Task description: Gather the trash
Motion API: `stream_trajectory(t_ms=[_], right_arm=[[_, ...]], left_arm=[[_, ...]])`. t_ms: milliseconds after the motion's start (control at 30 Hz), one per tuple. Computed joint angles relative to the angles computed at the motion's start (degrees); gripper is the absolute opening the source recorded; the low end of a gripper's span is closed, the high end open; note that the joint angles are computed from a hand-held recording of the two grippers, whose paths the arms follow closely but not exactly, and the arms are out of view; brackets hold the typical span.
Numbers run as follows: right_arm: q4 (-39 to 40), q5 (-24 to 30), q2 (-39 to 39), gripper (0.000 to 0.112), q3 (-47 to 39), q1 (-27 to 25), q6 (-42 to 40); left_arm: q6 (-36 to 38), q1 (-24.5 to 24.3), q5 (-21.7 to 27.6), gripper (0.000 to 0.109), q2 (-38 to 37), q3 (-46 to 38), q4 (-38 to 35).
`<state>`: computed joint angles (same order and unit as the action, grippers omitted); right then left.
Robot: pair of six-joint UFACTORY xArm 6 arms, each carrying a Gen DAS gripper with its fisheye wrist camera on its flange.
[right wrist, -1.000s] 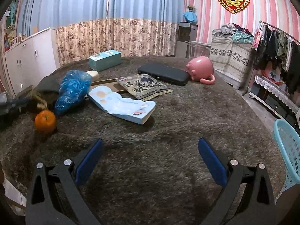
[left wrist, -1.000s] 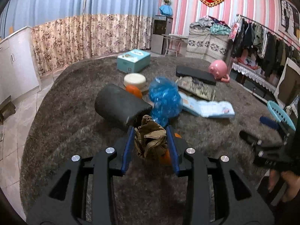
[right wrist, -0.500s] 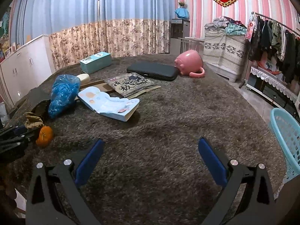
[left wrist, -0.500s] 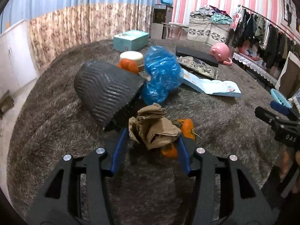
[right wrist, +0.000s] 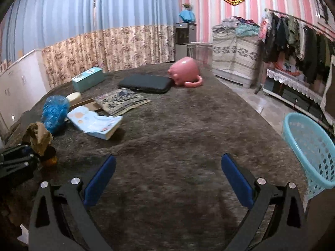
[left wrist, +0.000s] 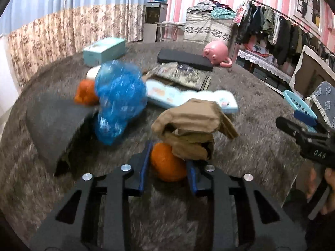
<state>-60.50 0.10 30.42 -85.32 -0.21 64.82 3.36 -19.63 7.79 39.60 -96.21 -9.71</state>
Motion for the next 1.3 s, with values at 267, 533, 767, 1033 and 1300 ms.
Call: stream_trajectory(t_ms=[267, 533, 767, 1033, 1300], right_arm=[[-3.05, -0.14, 0.29, 0.099, -0.54, -1.23, 3.77], [-1.27, -0.12, 0.62, 0.099, -0.65, -1.05, 1.55], [-0.01, -0.04, 0.48, 0.098, -0.36, -0.89, 0.29], [-0.05, 0.08, 0.7, 0.099, -0.9, -0.25, -0.93], [0.68, 0.54, 0.87, 0.099, -1.03, 0.14, -2.27]], left_arm=[[-2.06, 0.47, 2.2, 0.029, 2.42, -8.01, 1.21], [-4.02, 0.7, 3.48, 0.033, 3.84, -10.92, 2.8], [-2.27, 1.26, 3.38, 0.031, 2.91, -9.74, 0.18], [-1.73, 2.29, 3.4, 0.02, 0.66, -6.44, -1.11], [-9.57, 0.88, 3.54, 0.06, 2.11, -4.76, 10.26]])
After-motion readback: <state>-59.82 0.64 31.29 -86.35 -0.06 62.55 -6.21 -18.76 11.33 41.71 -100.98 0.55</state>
